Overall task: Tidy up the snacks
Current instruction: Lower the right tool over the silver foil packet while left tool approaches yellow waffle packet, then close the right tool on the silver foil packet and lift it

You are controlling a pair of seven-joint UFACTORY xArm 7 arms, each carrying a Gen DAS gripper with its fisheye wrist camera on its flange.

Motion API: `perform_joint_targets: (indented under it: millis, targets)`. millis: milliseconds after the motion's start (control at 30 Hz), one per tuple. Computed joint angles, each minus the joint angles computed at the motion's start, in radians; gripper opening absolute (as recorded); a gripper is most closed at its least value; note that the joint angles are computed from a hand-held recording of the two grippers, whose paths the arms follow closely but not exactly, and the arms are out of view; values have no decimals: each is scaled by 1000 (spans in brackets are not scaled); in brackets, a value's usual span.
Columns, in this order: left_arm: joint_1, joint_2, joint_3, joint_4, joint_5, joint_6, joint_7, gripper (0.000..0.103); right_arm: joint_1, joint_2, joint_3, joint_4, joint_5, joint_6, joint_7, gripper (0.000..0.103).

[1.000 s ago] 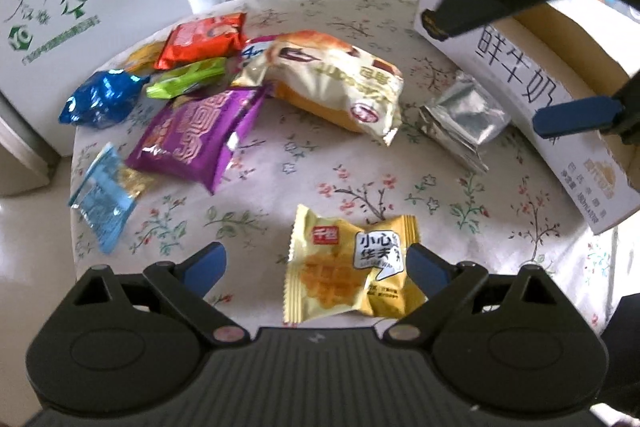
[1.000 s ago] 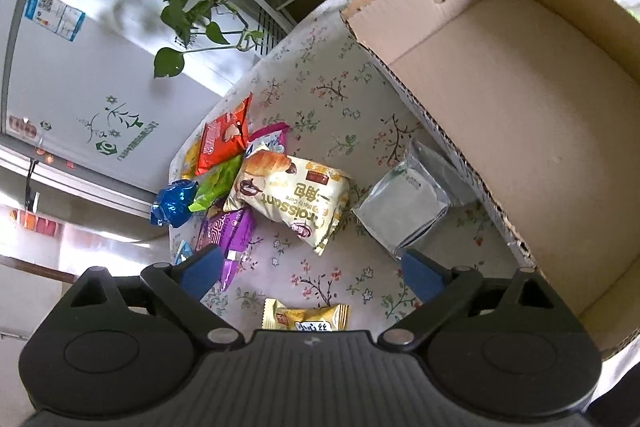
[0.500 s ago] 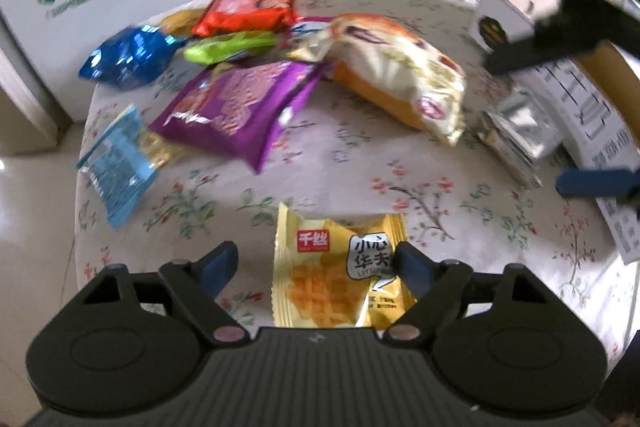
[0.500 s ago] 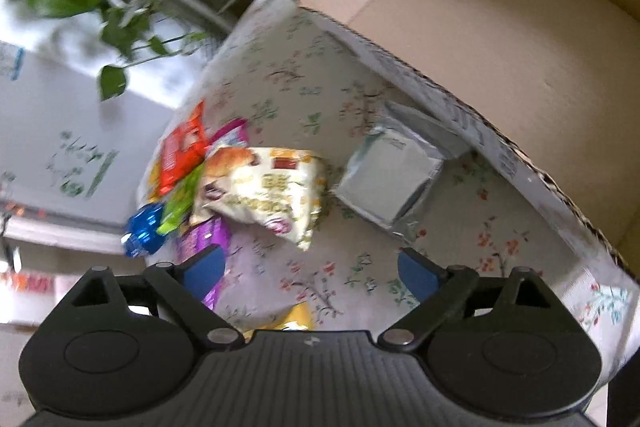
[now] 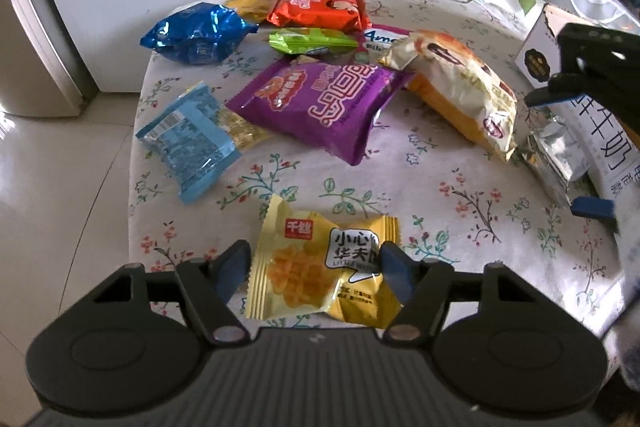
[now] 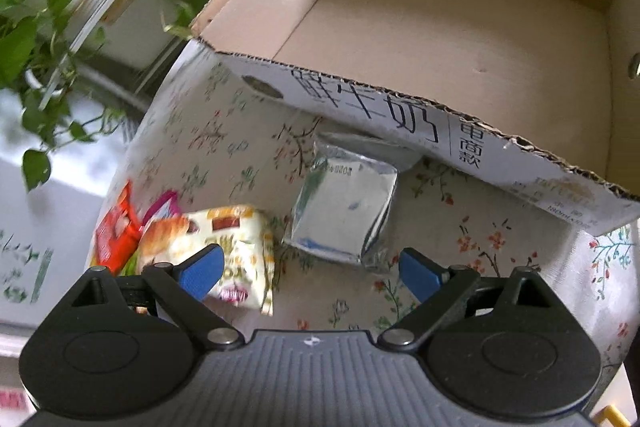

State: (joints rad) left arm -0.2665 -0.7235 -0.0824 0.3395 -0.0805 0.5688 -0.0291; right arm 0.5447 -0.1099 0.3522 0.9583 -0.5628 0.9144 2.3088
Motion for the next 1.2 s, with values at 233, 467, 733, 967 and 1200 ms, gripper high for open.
perform_joint_targets:
  millis: [233,467,733,967,1200]
  targets:
    - [12,-17,2,-13,18,-9,6,69,26,85,-18,66,-40,114,43,96]
    - [25,-21,10,-15,21,-6,8,70,53,89,-42,74,-77,146,-38,64]
    - [31,-25,29,-9,4,-5,14,70,24,-32,-42,-49,90,-63,-273,54]
    - [38,-36,46,-15,-5,5,48,73,3,-95,-23,-129,250,-196,-521,56]
    - [47,-41,-3,-34,40,-28,46,78,-106,-179,60,-188,187,-186,-329,74]
